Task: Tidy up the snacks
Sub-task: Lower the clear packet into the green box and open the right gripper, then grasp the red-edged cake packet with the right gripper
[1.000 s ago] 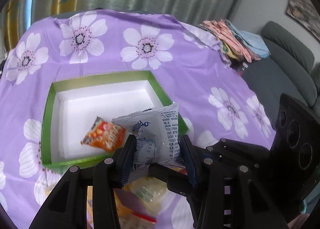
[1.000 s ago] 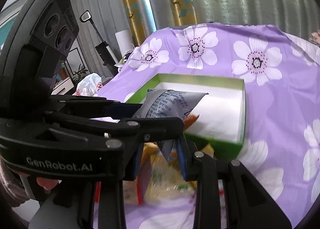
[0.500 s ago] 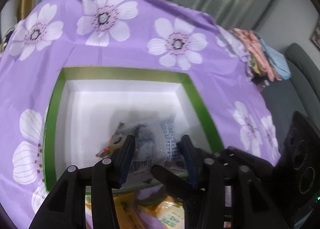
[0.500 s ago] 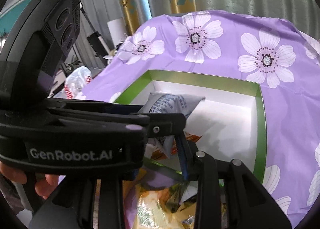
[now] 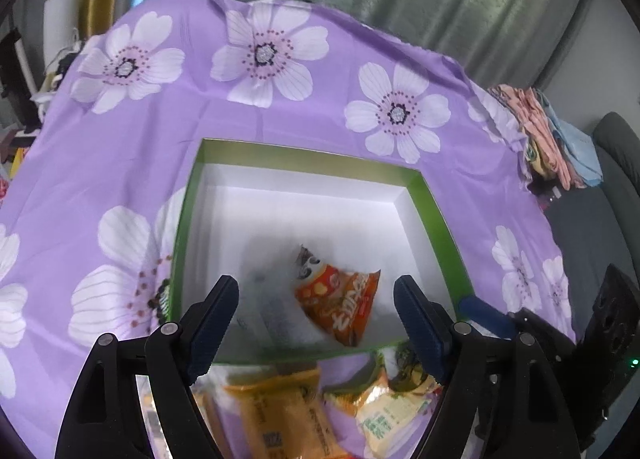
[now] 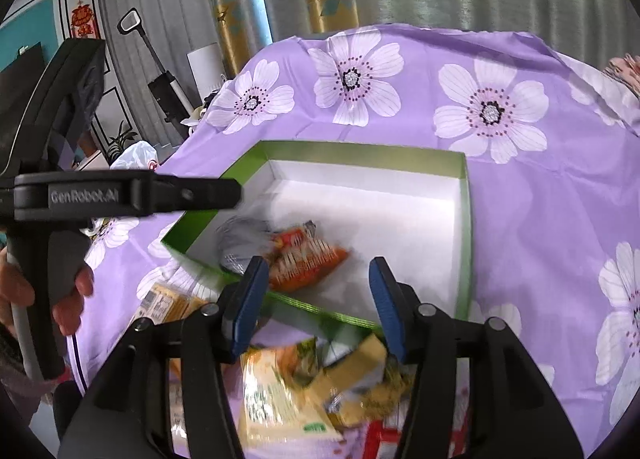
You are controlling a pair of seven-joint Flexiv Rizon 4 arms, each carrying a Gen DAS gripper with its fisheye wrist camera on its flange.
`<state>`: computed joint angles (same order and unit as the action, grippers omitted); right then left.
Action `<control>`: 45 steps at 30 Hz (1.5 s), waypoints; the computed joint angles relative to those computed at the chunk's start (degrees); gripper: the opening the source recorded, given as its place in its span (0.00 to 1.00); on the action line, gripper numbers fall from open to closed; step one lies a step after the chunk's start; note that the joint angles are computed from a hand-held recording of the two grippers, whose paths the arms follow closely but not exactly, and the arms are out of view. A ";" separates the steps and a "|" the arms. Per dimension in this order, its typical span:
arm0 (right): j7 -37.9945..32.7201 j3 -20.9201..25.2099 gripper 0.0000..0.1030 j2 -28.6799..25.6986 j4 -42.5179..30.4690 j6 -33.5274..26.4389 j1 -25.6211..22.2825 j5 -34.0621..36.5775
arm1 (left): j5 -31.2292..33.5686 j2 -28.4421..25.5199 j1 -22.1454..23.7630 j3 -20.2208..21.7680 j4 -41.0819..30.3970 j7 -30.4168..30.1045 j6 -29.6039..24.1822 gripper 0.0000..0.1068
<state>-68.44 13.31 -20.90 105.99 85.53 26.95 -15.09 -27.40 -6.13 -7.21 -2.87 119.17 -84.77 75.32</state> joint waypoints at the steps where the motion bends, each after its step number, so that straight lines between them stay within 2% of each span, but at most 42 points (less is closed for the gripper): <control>1: -0.36 0.78 0.52 0.35 0.39 -0.21 -0.57 0.59 | 0.16 0.44 -0.08 0.13 0.41 -0.29 0.13 0.74; 7: -2.84 5.06 0.52 3.05 3.68 -0.83 -3.10 5.11 | 1.75 4.66 -0.88 1.29 4.47 -3.03 0.80 0.75; 11: -5.25 7.08 0.52 4.47 5.15 -1.66 -3.75 8.05 | 7.14 7.18 -0.85 2.26 6.41 -8.31 -1.28 0.75; 12: -6.88 8.72 0.52 4.86 5.43 -2.22 -4.61 10.02 | 7.29 7.70 -0.96 2.33 7.08 -8.54 -1.51 0.75; 18: -10.81 10.76 0.52 6.34 6.57 -4.17 -4.53 15.68 | 6.20 11.21 -2.23 2.70 11.91 -10.24 -3.04 0.75; 24: -17.27 13.80 0.53 7.07 6.63 -7.75 -5.17 24.40 | 0.40 14.20 -4.65 3.58 17.25 -9.11 -3.52 0.75; 28: -19.96 13.39 0.53 7.54 6.65 -9.46 -3.97 28.14 | -1.16 15.04 -5.31 3.70 19.44 -9.73 -4.98 0.75; 37: -24.03 12.69 0.53 7.45 6.22 -12.84 -2.15 35.17 | -15.17 14.62 -9.62 3.74 22.83 -3.43 -5.10 0.74; 45: -26.63 13.20 0.53 5.52 4.68 -13.65 -1.75 38.87 | -22.78 14.08 -11.34 3.02 23.28 1.49 -3.88 0.74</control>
